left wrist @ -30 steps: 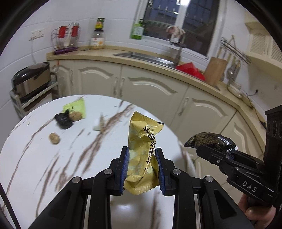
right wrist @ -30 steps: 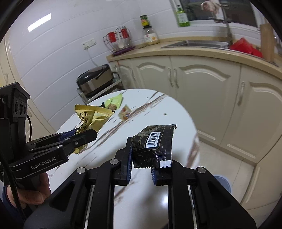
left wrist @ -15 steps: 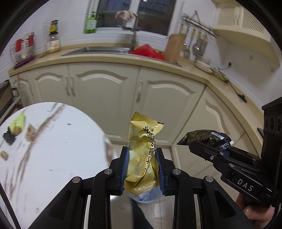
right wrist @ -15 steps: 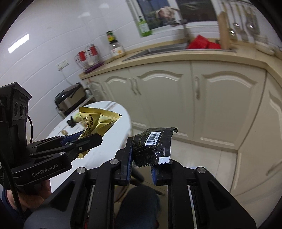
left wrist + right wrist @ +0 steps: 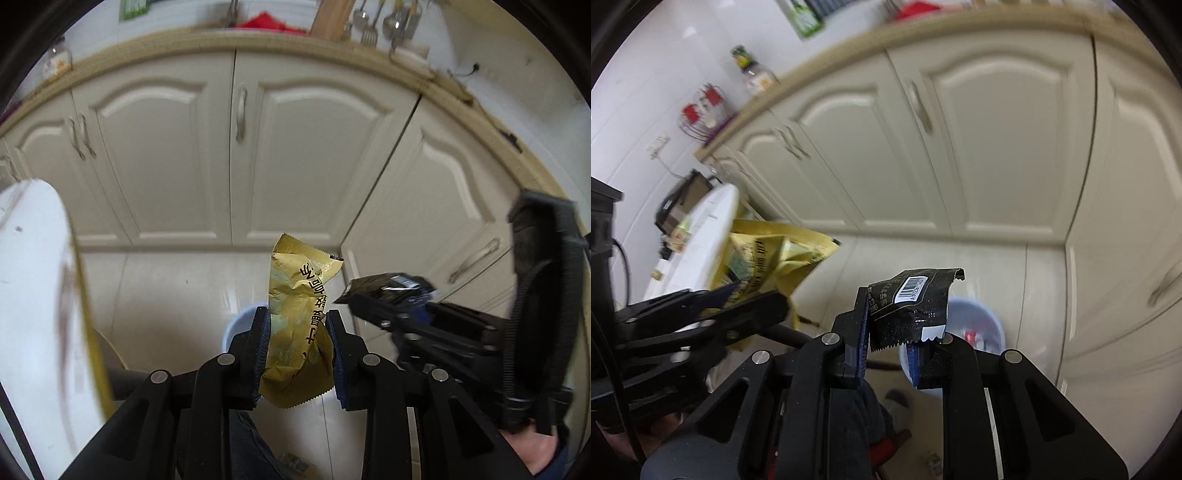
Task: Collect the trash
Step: 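Carry the black wrapper and yellow wrapper over the blue bin and open both tools, then return both open tools to the table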
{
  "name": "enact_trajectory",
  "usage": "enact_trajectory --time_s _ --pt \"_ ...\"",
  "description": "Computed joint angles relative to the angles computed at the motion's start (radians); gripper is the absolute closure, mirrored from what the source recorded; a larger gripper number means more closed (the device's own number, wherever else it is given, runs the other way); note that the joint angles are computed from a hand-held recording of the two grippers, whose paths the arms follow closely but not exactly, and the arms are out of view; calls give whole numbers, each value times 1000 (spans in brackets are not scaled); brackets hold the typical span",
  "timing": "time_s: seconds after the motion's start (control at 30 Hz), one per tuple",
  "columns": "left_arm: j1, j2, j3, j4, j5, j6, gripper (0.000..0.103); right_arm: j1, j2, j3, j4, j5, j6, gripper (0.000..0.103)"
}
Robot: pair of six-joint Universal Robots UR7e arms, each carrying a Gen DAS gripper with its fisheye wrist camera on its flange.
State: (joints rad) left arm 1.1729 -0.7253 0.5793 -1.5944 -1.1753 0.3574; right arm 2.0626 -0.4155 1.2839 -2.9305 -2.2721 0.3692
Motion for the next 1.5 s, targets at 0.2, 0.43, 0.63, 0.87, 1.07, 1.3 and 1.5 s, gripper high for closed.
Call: enact_trajectory --time_s 0.2,0.43,0.63,0.87,1.07,1.3,1.5 --pt "2 141 -162 81 99 -32 57 -93 11 38 10 91 57 81" --pt "-8 206 -210 36 148 -38 37 -127 8 89 -69 115 90 24" --pt "-26 77 30 -116 183 -44 30 -113 -8 110 -72 42 163 0" --pt "-40 -44 167 -196 164 -34 26 -67 -6 62 -29 -32 185 0" --pt "-49 -134 220 -238 144 -32 22 -9 12 -9 -20 -85 154 0" --pt "-54 -264 276 -316 163 -16 10 69 70 -165 3 -131 71 0" --pt "-40 -352 268 -335 158 -35 10 128 179 -389 74 -137 -13 0"
